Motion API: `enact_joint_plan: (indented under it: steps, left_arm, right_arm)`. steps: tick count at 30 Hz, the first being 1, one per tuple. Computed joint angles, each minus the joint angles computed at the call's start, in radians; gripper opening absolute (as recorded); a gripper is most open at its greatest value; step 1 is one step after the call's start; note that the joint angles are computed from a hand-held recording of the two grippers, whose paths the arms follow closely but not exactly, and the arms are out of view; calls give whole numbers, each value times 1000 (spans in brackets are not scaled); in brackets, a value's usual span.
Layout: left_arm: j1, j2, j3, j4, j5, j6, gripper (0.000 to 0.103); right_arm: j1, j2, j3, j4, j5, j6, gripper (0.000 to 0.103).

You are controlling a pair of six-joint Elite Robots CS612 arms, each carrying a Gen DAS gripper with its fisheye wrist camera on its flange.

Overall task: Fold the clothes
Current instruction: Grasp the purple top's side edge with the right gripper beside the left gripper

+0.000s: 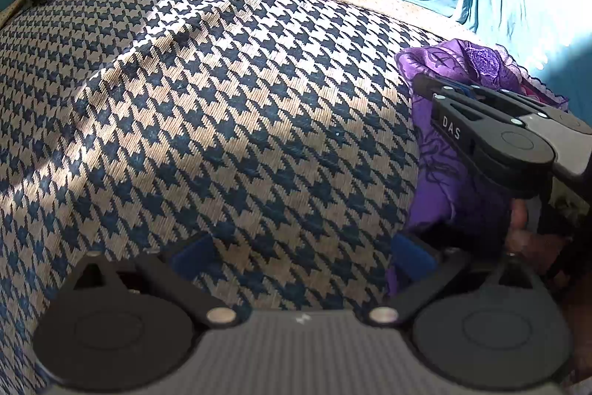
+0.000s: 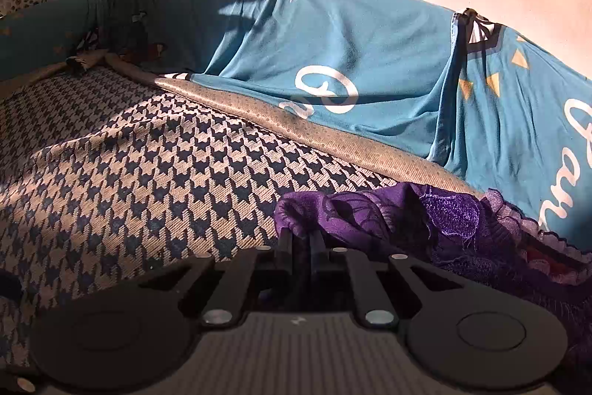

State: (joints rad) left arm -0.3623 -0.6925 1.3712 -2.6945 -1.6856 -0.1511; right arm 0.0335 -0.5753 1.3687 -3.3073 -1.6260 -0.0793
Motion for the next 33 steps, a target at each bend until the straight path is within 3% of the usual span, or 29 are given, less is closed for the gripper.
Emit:
enact_joint_plan:
  steps: [7, 11, 15, 21, 25, 29, 33]
  left_arm:
    - [-8, -3, 18, -50, 10, 24, 103]
    - [-14, 5, 10, -58, 28, 7, 103]
    - [-21, 14, -3, -49, 51, -18, 103]
    - [-23, 16, -3, -53, 67, -24, 103]
    - [-26, 16, -2, -53, 80, -17, 103]
    - [-28, 18, -3, -54, 90, -8, 103]
    - [-29, 18, -3, -56, 94, -1, 103]
  right_arm:
    - [-67, 8, 19, -224, 238, 482, 5]
    - [-80, 19, 13, -307, 279, 610, 3]
    - [-71, 6, 18, -295, 208, 519, 3]
    - [-72, -8, 21, -200, 169, 395, 6]
    - [-83, 2, 9, -140, 198, 351, 42]
    - [-89, 10, -4, -118, 250, 282, 46]
    - [-82, 9, -18, -51, 280, 147, 46]
